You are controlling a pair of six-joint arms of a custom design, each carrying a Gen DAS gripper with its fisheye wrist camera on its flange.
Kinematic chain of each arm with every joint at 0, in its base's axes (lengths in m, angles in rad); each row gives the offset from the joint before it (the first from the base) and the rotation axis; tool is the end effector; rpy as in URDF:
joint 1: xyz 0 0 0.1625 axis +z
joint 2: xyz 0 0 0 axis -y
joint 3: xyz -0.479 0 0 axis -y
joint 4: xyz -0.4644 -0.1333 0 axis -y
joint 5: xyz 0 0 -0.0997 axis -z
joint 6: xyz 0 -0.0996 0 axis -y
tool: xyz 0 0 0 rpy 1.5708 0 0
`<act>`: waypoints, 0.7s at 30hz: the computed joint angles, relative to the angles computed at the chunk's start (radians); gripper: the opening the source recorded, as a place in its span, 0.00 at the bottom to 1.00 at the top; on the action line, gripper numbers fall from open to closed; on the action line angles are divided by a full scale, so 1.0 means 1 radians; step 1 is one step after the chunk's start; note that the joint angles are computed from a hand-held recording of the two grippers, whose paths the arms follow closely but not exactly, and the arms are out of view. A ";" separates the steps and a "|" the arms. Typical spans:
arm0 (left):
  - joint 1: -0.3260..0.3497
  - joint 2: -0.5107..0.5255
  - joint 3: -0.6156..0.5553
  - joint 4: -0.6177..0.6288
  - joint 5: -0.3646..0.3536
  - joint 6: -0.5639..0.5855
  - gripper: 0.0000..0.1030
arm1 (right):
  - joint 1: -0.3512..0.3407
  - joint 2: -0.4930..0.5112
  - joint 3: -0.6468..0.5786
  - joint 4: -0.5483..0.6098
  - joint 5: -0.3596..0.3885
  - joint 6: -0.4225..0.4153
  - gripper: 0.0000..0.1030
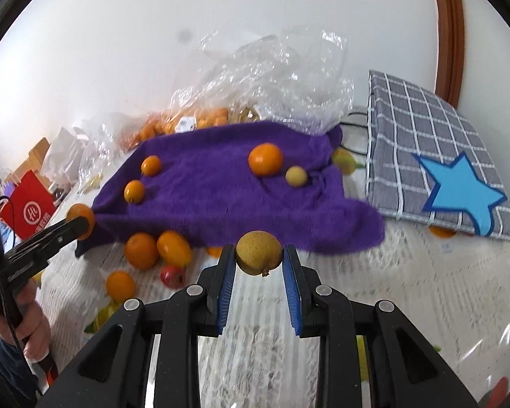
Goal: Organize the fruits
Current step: 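Carry both held fruits over the purple towel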
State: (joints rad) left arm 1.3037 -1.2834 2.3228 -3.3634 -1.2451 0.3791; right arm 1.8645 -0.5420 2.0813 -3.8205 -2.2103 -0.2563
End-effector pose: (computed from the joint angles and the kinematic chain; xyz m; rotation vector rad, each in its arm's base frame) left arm 0.0251 -0.5339 0.2208 0.6669 2.5249 -1.0050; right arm 0.2307 -0.5076 -0.0501 0.3644 -2.3662 0.8960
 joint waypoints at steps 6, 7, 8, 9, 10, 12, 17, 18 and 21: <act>-0.025 0.021 -0.072 0.026 -0.013 -0.003 0.39 | 0.007 -0.005 -0.049 0.006 -0.025 -0.050 0.27; -0.028 0.029 -0.085 0.023 -0.004 0.001 0.39 | 0.007 -0.005 -0.060 0.006 -0.031 -0.061 0.27; -0.031 0.040 -0.101 0.021 0.007 0.001 0.39 | 0.008 -0.005 -0.070 0.005 -0.034 -0.071 0.27; -0.028 0.052 -0.120 0.022 0.010 -0.006 0.39 | 0.005 -0.004 -0.078 0.005 -0.034 -0.079 0.27; -0.025 0.060 -0.132 0.024 0.011 -0.014 0.39 | 0.003 -0.003 -0.090 0.007 -0.035 -0.087 0.27; -0.009 0.080 -0.158 0.025 0.005 -0.034 0.39 | -0.004 -0.003 -0.112 0.021 -0.033 -0.090 0.27; 0.033 0.106 -0.185 0.056 -0.004 -0.071 0.39 | -0.028 0.016 -0.171 0.074 -0.015 -0.089 0.27; 0.036 0.109 -0.187 0.060 0.002 -0.069 0.39 | -0.036 0.019 -0.180 0.092 -0.007 -0.084 0.27; 0.048 0.114 -0.197 0.084 -0.012 -0.069 0.39 | -0.055 0.037 -0.200 0.127 0.004 -0.074 0.27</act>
State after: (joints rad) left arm 1.3521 -1.1692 2.1256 -3.2793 -1.2568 0.3102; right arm 1.8092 -0.5048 1.8814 -3.6931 -2.2060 -0.3299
